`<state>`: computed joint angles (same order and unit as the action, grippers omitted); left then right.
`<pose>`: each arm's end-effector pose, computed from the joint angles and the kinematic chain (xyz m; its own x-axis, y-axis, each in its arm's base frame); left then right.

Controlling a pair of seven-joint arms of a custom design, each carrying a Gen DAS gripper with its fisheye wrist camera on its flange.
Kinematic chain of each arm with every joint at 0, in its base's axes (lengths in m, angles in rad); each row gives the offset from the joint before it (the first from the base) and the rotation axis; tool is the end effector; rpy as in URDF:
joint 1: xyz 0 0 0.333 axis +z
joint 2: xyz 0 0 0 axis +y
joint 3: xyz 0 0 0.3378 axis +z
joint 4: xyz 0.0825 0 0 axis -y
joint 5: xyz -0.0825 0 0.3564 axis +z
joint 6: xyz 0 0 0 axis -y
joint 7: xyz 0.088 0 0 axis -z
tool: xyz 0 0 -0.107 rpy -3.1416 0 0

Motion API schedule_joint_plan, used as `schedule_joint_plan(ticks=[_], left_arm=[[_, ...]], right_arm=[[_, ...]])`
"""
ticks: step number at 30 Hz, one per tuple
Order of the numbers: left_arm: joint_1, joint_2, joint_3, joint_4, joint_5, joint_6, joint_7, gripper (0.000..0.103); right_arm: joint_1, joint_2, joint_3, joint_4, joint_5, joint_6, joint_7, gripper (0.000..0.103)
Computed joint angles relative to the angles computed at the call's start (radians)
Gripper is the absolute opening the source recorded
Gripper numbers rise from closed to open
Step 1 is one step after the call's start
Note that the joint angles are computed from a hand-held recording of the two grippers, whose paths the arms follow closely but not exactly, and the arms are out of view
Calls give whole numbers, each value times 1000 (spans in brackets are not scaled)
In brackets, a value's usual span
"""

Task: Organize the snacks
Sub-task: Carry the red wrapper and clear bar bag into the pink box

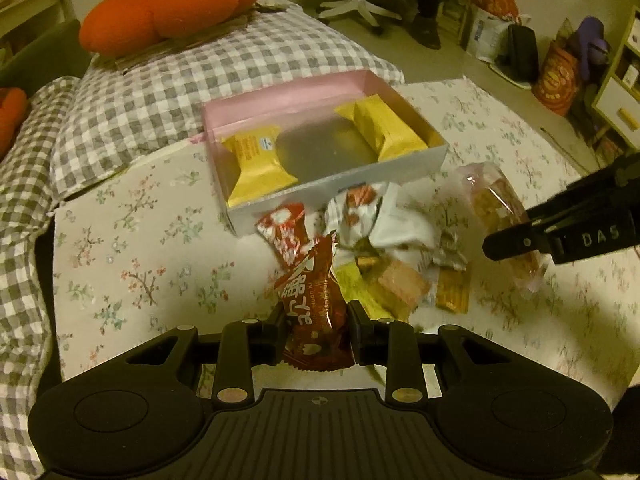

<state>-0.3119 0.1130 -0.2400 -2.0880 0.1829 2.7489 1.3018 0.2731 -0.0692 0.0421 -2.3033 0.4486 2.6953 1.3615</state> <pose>0.4981 -0.3099 0.4720 -0.4158 -0.9092 0.0205 -0.7761 0.3431 -0.5291 0.4940 0.1463 0.4620 0.2163 -0.9428 -0.2536 -0.8947 -0.0874 -0.4380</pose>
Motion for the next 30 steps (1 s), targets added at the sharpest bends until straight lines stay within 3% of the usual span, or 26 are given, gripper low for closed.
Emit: schedule_joint_plan(ticks=[6,14,24,30], left_arm=[[-5,76,18,121,38,-27,-11,28],[-26,206,51,290,64,3,-69,28],[-73,376,107,467,78,22,-148,28],[-70,438,109,508,70,59,-138,28]], right_arm=[[-16,38,-7,56,10,7,16,29],[-55,149,3,189,10,22,43,29],[-118,306,66,345,194,91,3,29],[-166,391,124,417,273,105,-37,29]])
